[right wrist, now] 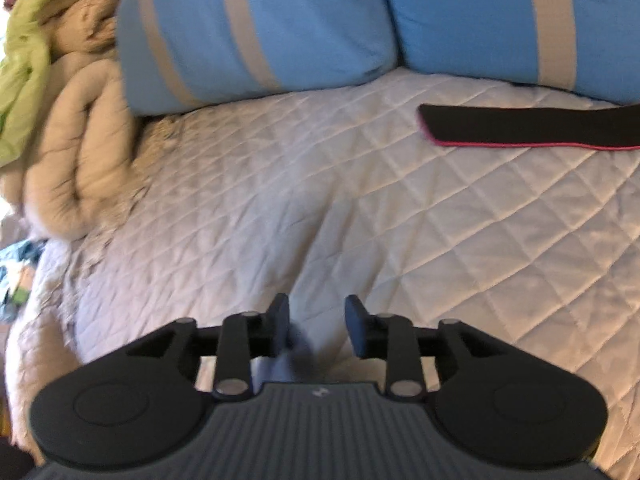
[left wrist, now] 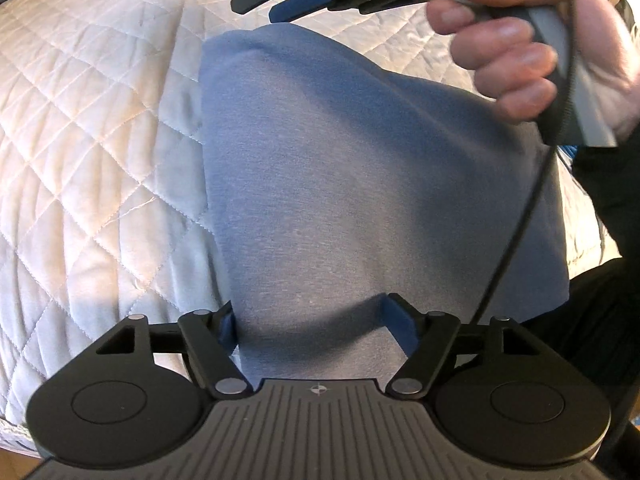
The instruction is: Fold clothes
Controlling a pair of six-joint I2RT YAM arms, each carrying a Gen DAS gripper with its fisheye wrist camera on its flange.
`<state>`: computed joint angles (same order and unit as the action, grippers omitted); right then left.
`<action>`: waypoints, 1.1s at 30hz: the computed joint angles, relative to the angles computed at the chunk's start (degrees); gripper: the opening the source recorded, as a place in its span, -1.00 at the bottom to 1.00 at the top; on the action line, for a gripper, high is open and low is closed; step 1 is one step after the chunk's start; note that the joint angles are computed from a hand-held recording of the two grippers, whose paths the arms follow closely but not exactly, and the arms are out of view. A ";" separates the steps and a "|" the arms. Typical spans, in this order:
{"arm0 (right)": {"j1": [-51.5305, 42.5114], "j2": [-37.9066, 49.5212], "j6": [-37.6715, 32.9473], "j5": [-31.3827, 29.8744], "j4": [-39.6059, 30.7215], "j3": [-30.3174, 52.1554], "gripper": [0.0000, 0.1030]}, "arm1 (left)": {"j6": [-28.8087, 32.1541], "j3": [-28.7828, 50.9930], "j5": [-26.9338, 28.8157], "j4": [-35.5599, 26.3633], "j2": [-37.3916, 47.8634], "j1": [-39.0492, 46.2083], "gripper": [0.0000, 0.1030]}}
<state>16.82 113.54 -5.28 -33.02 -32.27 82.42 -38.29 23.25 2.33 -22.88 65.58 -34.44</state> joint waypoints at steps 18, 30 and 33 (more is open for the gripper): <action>-2.73 -0.62 -1.97 -2.03 -0.15 -2.96 -0.97 | 2.58 -2.34 1.11 -3.98 -6.04 2.82 0.38; -8.82 -5.06 -6.30 -2.04 -2.32 -4.47 -0.11 | 5.46 -5.81 10.24 -11.19 -19.39 16.23 0.43; -12.18 -8.08 -10.66 -1.95 -4.99 -6.18 0.28 | 7.26 -5.87 11.62 -16.36 -26.33 22.12 0.43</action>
<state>4.64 105.46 -15.93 -34.97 -37.26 76.24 -31.03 17.38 13.95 -39.23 39.25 -12.32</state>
